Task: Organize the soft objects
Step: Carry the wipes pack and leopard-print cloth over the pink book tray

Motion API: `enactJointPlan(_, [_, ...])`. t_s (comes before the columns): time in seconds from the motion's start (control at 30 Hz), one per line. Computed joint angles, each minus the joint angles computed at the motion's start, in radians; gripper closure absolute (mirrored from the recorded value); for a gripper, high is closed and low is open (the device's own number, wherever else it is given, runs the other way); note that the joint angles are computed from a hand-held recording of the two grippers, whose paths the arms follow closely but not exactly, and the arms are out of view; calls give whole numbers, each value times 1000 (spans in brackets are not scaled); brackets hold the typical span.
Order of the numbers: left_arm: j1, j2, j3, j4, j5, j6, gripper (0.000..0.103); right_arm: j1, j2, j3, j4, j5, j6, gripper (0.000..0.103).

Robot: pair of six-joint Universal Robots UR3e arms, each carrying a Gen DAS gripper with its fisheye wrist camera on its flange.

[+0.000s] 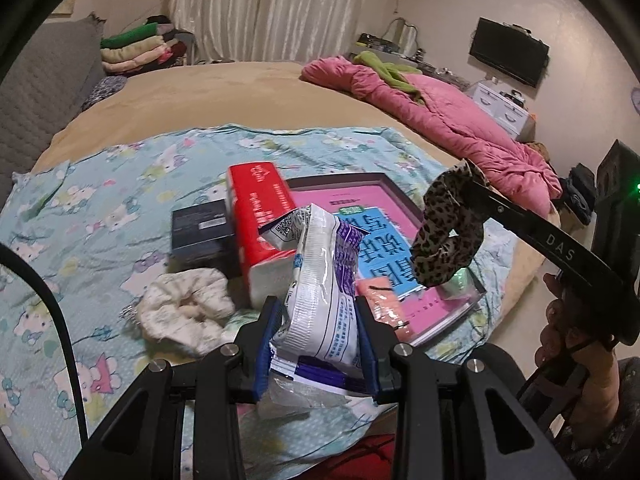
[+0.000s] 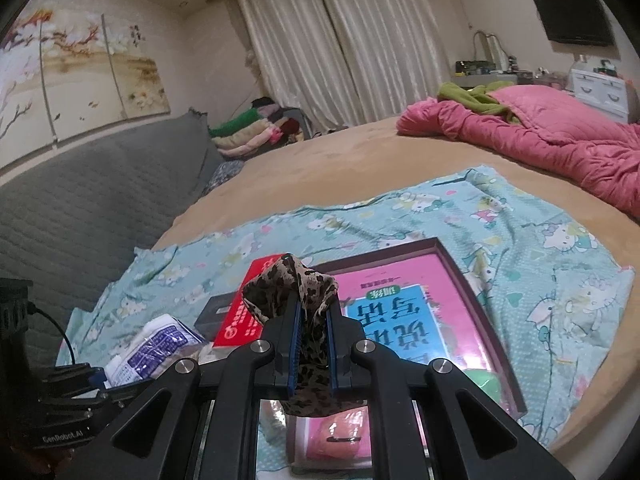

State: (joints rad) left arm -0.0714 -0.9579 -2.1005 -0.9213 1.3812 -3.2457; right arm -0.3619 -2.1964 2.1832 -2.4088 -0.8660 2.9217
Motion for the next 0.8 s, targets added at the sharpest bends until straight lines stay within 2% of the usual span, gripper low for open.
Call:
enactJointPlan(0.43, [-203, -308, 153, 173, 91, -71, 67, -176, -70, 4, 98, 86, -52, 92])
enactJointPlan(0.8, [-285, -488, 234, 214, 142, -124, 67, -279, -87, 33, 132, 96, -73, 92])
